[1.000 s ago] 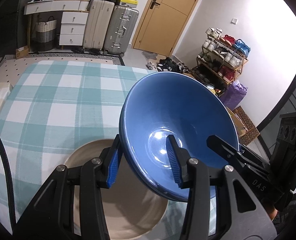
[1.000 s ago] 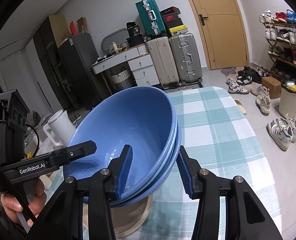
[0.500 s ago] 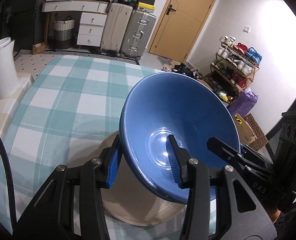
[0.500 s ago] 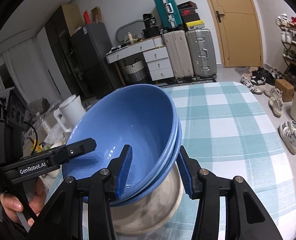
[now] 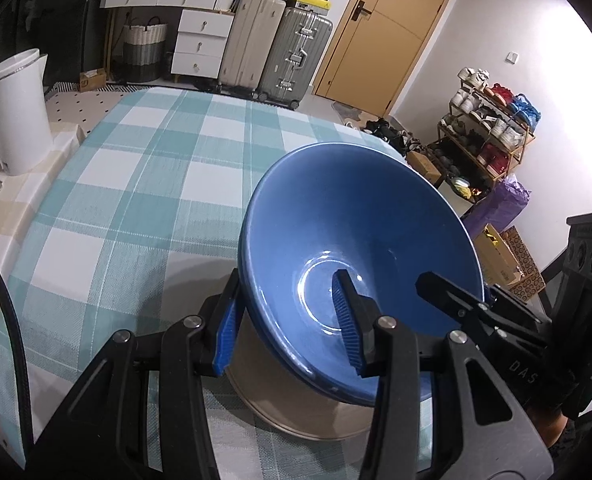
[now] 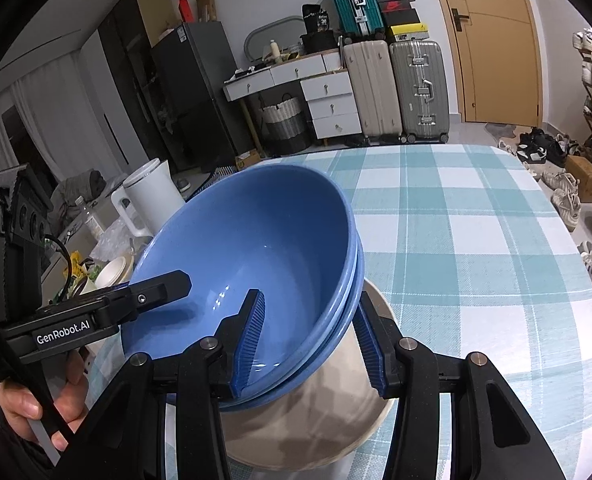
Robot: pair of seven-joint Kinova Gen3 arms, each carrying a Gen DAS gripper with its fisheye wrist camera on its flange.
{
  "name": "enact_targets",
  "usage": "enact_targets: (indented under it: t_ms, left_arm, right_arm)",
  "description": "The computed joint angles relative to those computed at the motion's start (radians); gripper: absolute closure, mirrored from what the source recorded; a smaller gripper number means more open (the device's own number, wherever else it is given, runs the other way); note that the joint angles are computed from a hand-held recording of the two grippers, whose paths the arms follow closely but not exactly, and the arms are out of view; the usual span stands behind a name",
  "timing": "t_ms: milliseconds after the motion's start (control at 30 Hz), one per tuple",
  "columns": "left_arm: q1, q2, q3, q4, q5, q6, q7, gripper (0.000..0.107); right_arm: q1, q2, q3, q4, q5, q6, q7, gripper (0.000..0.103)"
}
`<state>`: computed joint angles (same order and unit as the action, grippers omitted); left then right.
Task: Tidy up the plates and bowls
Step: 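Carry the bowl stack with both tools over the cream plate stack, then lower the bowl stack onto the cream plates and open both grippers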
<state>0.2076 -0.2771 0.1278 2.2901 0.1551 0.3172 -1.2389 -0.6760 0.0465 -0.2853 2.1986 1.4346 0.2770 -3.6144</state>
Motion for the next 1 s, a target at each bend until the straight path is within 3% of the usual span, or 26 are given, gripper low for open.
enact_targets:
  t_ms: [233,567,800,1000]
  left_arm:
    - [0.030,0.060,-0.036,0.002,0.030,-0.038,-0.039,0.067]
    - [-0.037,0.080,0.042,0.000,-0.049,-0.070,0.024,0.067]
    - [-0.094,0.090,0.110,-0.010,-0.148,-0.062,0.116,0.067]
    - [-0.090,0.093,0.111,-0.010,-0.197,-0.056,0.150,0.063]
  right_arm:
    - [-0.001,0.011,0.009,-0.009,-0.031,0.001,0.031,0.057]
    - [0.015,0.027,0.006,0.006,0.125,-0.012,-0.124,0.057]
    - [0.046,0.030,-0.012,0.017,0.171,-0.026,-0.170,0.057]
    - [0.065,0.034,-0.030,0.022,0.224,-0.023,-0.210,0.056]
